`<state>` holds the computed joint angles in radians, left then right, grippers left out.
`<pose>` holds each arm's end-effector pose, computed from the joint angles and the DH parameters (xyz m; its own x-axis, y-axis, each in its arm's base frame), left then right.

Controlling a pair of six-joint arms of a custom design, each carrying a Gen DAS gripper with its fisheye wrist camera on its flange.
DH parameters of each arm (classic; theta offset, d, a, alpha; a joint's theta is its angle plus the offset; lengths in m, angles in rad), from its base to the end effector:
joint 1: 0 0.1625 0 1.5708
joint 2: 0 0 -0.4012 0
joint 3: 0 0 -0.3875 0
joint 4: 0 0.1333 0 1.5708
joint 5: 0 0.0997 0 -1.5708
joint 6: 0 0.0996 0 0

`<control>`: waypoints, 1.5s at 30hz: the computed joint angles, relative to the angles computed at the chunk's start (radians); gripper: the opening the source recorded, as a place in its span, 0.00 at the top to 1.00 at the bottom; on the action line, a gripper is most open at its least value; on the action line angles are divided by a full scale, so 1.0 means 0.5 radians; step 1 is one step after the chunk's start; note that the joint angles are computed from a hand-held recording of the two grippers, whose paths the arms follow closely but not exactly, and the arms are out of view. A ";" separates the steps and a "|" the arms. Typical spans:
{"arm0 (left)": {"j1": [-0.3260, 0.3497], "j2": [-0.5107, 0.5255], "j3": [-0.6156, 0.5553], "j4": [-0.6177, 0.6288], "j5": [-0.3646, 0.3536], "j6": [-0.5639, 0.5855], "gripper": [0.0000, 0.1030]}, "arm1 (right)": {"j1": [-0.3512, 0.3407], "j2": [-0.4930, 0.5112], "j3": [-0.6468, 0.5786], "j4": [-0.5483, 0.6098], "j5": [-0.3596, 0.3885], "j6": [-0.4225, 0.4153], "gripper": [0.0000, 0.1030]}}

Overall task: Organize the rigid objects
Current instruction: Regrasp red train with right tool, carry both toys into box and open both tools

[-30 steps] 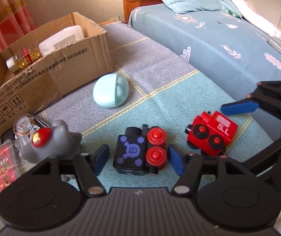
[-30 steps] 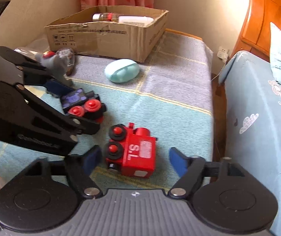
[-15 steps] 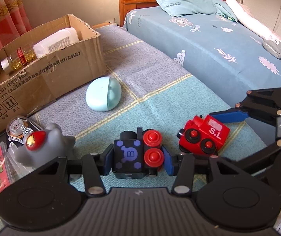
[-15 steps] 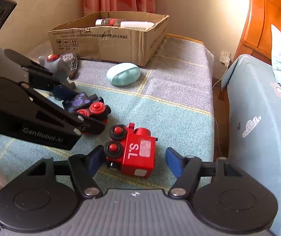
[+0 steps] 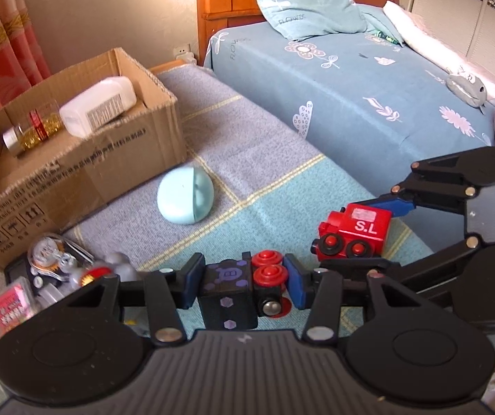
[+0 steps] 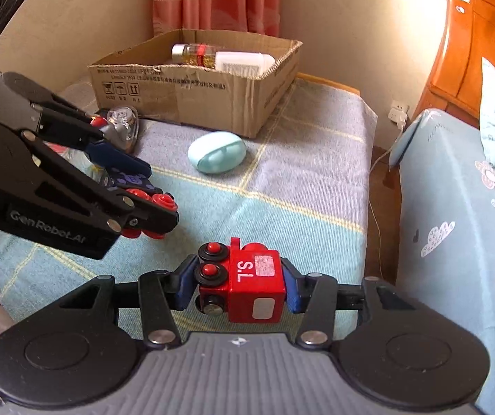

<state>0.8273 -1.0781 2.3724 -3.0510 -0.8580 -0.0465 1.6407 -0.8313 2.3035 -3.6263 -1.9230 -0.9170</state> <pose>-0.1297 -0.4342 0.0876 -0.6689 0.3890 -0.6334 0.6348 0.7423 -0.2145 0.1297 -0.4352 0.0502 -0.5313 -0.5855 0.6123 -0.7892 0.6048 -0.1064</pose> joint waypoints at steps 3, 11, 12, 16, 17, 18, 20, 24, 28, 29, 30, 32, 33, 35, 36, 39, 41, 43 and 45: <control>-0.003 -0.074 -0.014 0.069 -0.025 0.018 0.53 | 0.028 -0.028 -0.021 0.051 -0.006 -0.029 0.47; 0.029 -0.218 -0.183 0.186 0.043 0.143 0.53 | 0.096 -0.103 -0.136 0.214 0.052 -0.051 0.47; 0.042 -0.225 -0.216 0.180 0.063 0.171 0.53 | 0.103 -0.104 -0.155 0.226 0.061 -0.050 0.47; 0.112 -0.199 -0.358 0.125 0.203 0.272 0.53 | 0.132 -0.084 -0.247 0.272 0.078 -0.053 0.47; 0.141 -0.185 -0.392 0.112 0.232 0.288 0.53 | 0.140 -0.075 -0.271 0.281 0.078 -0.052 0.47; 0.168 -0.170 -0.428 0.098 0.262 0.309 0.53 | 0.148 -0.067 -0.297 0.299 0.079 -0.043 0.47; 0.225 -0.122 -0.483 0.019 0.344 0.349 0.53 | 0.160 -0.054 -0.348 0.341 0.088 -0.028 0.47; 0.321 -0.017 -0.539 -0.298 0.495 0.510 0.19 | 0.191 -0.013 -0.445 0.395 0.084 -0.027 0.47; 0.339 -0.009 -0.451 -0.585 0.557 0.576 0.09 | 0.227 0.017 -0.525 0.441 0.092 -0.026 0.47; 0.331 -0.038 -0.417 -0.569 0.565 0.542 0.09 | 0.237 0.026 -0.548 0.454 0.097 -0.020 0.47; 0.318 -0.054 -0.381 -0.582 0.584 0.520 0.09 | 0.249 0.036 -0.574 0.476 0.101 -0.008 0.47; 0.276 -0.085 -0.292 -0.657 0.629 0.526 0.07 | 0.278 0.065 -0.636 0.513 0.104 0.000 0.47; 0.253 -0.105 -0.242 -0.679 0.646 0.523 0.04 | 0.296 0.084 -0.672 0.531 0.099 0.000 0.47; 0.202 -0.167 -0.142 -0.649 0.708 0.479 0.02 | 0.333 0.131 -0.755 0.575 0.094 0.001 0.47; 0.173 -0.200 -0.099 -0.596 0.754 0.412 0.02 | 0.351 0.160 -0.805 0.599 0.087 0.008 0.47; 0.105 -0.314 0.017 -0.431 0.822 0.223 0.02 | 0.398 0.269 -0.974 0.672 0.067 0.024 0.47; 0.069 -0.372 0.086 -0.374 0.872 0.100 0.02 | 0.426 0.351 -1.093 0.729 0.042 0.037 0.47; 0.047 -0.450 0.134 -0.232 0.874 -0.056 0.02 | 0.453 0.442 -1.214 0.765 -0.001 0.037 0.47; 0.033 -0.487 0.178 -0.215 0.879 -0.126 0.02 | 0.475 0.528 -1.332 0.795 -0.051 0.061 0.47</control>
<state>0.8437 -1.3214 2.4612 -3.1585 -0.4186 -0.1094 1.8782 -0.5673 1.6376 -3.2289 -1.9484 -0.8866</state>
